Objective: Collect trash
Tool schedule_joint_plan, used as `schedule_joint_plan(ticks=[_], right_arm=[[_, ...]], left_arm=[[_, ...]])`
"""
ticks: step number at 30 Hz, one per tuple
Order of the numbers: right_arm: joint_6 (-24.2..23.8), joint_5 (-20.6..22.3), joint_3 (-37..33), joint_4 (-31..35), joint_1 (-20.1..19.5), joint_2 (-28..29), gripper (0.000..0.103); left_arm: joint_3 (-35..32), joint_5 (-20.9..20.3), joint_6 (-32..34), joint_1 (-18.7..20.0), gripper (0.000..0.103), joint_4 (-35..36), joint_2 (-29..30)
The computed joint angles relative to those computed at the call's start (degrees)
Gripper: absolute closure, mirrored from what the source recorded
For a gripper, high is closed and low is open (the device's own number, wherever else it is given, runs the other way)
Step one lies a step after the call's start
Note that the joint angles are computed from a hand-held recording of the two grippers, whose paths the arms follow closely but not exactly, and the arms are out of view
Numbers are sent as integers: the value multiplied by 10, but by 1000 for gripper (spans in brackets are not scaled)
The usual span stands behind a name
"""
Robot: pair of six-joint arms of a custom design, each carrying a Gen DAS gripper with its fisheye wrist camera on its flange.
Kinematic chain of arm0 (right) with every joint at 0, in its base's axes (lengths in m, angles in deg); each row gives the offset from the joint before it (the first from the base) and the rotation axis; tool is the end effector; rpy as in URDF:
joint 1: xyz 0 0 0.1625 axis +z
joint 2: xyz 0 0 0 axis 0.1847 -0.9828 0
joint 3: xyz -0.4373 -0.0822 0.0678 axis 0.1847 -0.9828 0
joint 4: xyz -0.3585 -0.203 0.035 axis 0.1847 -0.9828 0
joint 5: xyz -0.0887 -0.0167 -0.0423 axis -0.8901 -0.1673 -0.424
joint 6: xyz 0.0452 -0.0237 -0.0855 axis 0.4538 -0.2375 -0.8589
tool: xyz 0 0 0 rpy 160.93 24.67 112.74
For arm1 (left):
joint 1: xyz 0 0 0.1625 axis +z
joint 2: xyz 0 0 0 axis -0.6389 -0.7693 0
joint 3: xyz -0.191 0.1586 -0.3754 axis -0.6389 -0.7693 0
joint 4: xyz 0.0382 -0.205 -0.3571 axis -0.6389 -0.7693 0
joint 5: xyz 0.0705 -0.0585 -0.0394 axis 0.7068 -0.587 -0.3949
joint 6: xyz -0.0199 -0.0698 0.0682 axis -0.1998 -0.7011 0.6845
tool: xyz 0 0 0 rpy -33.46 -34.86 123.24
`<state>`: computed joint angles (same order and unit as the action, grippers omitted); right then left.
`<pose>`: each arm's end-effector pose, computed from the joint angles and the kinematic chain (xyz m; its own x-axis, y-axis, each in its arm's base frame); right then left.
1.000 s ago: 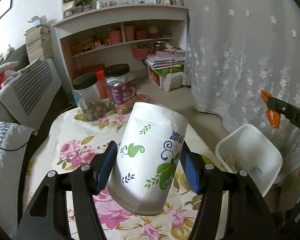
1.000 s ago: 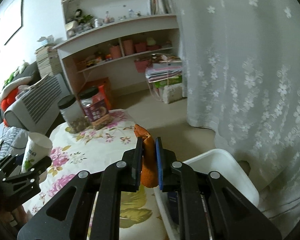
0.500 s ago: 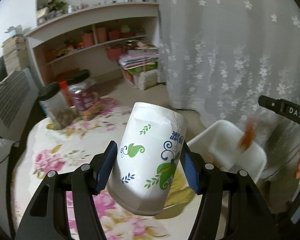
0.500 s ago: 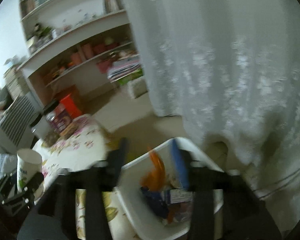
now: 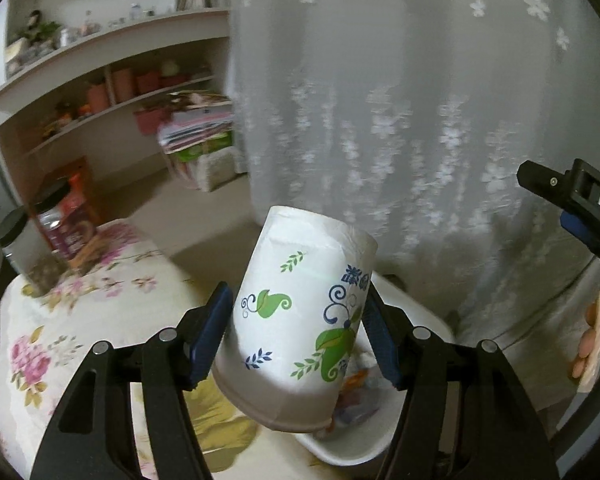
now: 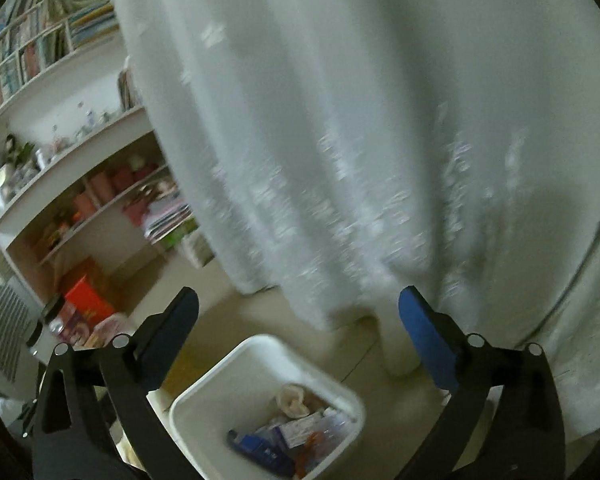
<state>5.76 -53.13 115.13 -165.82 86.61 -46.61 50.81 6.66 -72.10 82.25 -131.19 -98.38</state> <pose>0.1444 -0.5262 0.2523 -0.8458 0.3419 0.4094 -0.2616 0.4030 -0.8770 -0.3073 -0.5641 0.0797 -0.6660 0.2882 -0.6880 0.6723 0.6315 -0.3863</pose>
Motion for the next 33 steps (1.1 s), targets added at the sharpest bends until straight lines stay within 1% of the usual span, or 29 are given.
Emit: schedule_joint_plan(ticks=[5,7,8,9,11,12,14,16,19,20,21,24,26,28,29,31,33], right_arm=[[-16,-17,8,-30,-9,-13,7],[-8,-17,12,-30,-12,-19,7],[-1,-14,16,-25,-15,-24,7],[7,-16,17,-18,-15,-27,7],[16,-14,18,-7,-17,-32,7],[18,-14,16,-4,-16,-31,7],[16,-14,15,-7,-10,-27,7],[9,-17,14,-21,-3,-22,7],[-9,-30,9,-60,14,-5,7],[-13,-28,9,-70,19,-1,7],[-14,-24,9,-74,23,1,7],[-30,-25,5,-80,41,13,7],[-46,-27,0,-85,56,26,7],[-60,-31,-7,-87,74,39,7],[-77,-39,-13,-96,87,51,7],[-109,-62,-27,-119,113,76,7],[-116,-69,-30,-128,130,92,7]], left_arm=[[-30,-25,-2,-6,34,32,20],[-39,-34,-8,-8,33,52,24],[-39,-35,-9,-9,29,56,25],[-37,-36,-8,-11,26,53,24],[-31,-34,-4,-14,24,45,20],[-26,-31,-5,-16,21,42,16],[-16,-27,-7,-20,17,34,7],[0,-24,-7,-25,15,12,-6],[27,2,-6,-38,13,-25,-25],[39,19,-2,-44,11,-44,-32],[46,29,3,-47,8,-56,-37],[73,60,17,-56,7,-100,-58],[91,81,16,-60,7,-115,-78],[107,97,4,-61,7,-114,-99],[113,104,-3,-62,7,-112,-108],[130,128,-16,-63,7,-111,-131],[148,165,-11,-65,7,-129,-147]])
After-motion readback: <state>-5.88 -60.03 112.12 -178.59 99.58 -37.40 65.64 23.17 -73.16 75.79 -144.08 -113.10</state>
